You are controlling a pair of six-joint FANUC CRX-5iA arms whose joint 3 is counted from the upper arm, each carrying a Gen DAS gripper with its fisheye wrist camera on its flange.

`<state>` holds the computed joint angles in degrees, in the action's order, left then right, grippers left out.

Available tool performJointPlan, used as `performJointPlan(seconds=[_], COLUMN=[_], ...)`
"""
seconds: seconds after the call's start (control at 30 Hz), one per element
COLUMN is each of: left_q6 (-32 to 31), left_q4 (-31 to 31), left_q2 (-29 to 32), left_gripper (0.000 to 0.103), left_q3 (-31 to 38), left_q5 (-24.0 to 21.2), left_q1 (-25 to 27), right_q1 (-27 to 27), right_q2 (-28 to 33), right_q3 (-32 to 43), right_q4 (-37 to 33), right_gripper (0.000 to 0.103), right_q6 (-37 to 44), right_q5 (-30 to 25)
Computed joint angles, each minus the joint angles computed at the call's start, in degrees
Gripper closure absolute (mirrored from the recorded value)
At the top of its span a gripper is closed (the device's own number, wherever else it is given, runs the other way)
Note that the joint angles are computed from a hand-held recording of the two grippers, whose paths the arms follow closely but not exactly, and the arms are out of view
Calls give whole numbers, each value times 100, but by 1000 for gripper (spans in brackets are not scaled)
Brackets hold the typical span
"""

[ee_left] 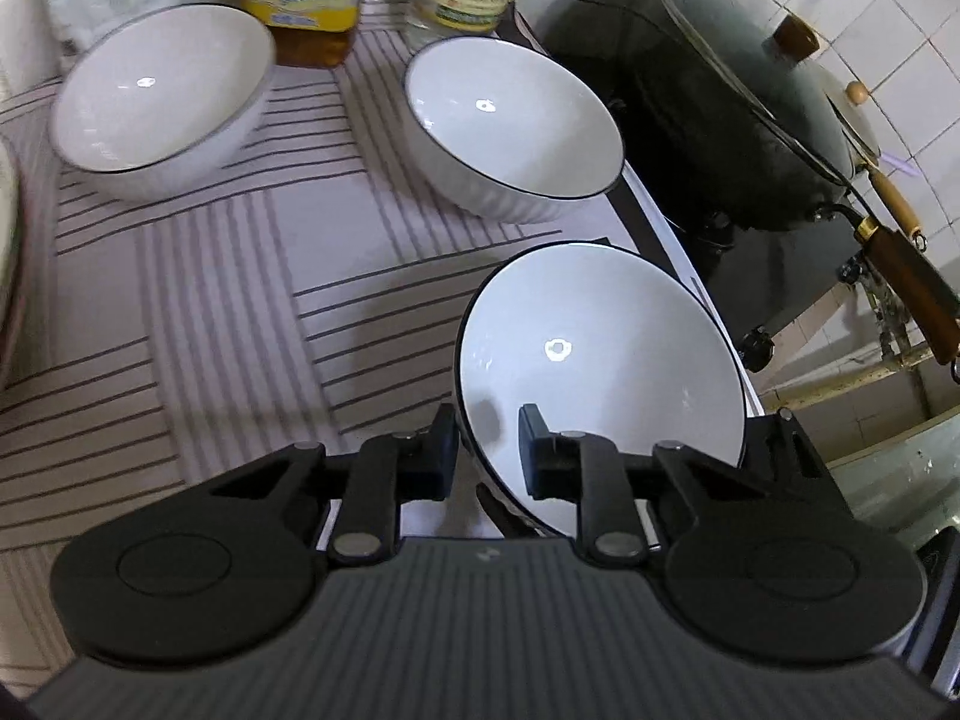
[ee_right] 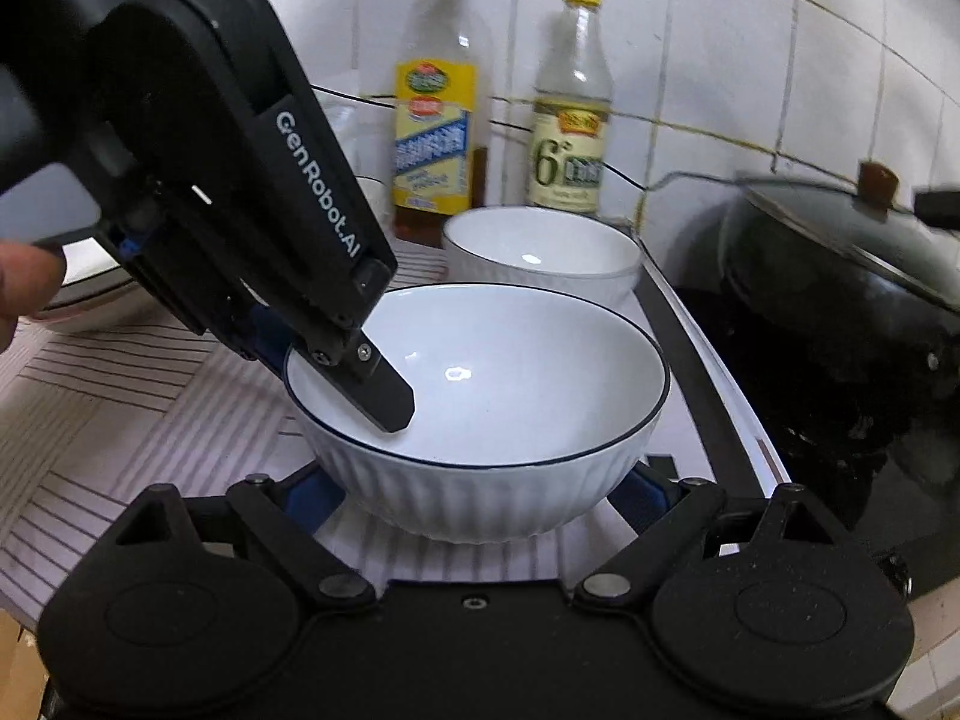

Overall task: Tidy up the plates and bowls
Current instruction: 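Lift the white bowl with the left tool and carry it over another bowl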

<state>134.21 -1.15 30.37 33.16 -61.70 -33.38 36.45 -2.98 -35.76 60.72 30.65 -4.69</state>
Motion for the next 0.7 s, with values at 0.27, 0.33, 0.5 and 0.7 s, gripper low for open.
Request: performJointPlan(seconds=[0.27,0.33,0.5,0.7], left_q6=[663,809,1158,1306], left_q4=[-630,-732,-982,-1096], left_q2=[-793,-972,-1232,-1253], left_gripper=[83,83,83,83], left_q3=[-628,-799,-1083,-1154], left_q5=[-376,-450,-604,-765], left_q1=[-119,-112,-85,-45], right_q1=[959,1070,1145,1067], right_q2=[61,147,435,765], right_q3=[953,1286,1937,2512], right_q4=[-3778,-4724,-6177,-7284], right_gripper=[8,8,8,8], right_q6=[3898,4908,6562,7778], right_q5=[-587,-759,-1086,-1509])
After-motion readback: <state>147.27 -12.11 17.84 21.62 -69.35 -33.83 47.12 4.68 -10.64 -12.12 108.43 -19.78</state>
